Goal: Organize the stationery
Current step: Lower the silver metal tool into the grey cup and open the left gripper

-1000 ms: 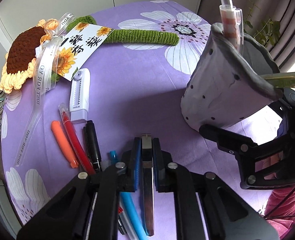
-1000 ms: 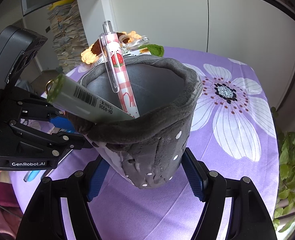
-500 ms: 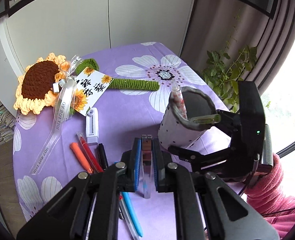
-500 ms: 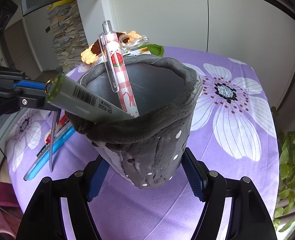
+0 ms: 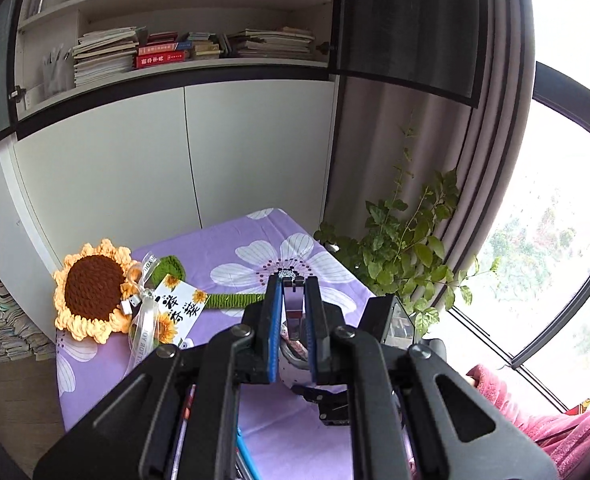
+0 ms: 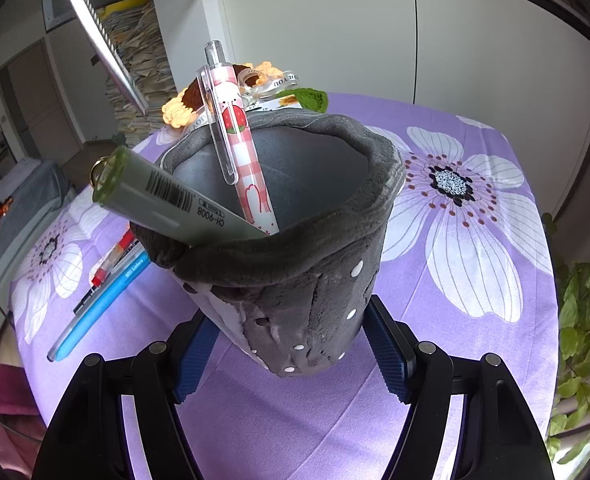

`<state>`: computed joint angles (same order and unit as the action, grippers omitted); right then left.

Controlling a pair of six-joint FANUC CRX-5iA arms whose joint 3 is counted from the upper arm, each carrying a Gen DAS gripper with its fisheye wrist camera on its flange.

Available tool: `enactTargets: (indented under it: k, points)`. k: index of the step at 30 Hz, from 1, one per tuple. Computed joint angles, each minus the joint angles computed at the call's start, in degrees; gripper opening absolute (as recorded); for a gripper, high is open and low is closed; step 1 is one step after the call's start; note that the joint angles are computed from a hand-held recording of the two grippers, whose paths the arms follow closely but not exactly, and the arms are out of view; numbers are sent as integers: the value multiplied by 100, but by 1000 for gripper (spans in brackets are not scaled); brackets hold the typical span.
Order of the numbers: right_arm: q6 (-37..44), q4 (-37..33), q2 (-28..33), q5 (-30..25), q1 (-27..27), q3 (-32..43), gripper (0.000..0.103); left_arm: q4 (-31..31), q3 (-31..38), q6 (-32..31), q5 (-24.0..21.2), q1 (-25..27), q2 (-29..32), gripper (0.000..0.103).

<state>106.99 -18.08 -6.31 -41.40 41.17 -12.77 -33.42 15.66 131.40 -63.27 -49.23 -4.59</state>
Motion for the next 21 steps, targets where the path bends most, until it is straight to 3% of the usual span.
enactTargets:
  k: [10, 21]
  points:
    - [-2, 1, -3, -3, 1, 0, 72, 502, 134, -431, -291, 243, 480, 9]
    - [2, -3, -15, -13, -1, -10, 72, 1382, -92, -818, -294, 629, 775, 9]
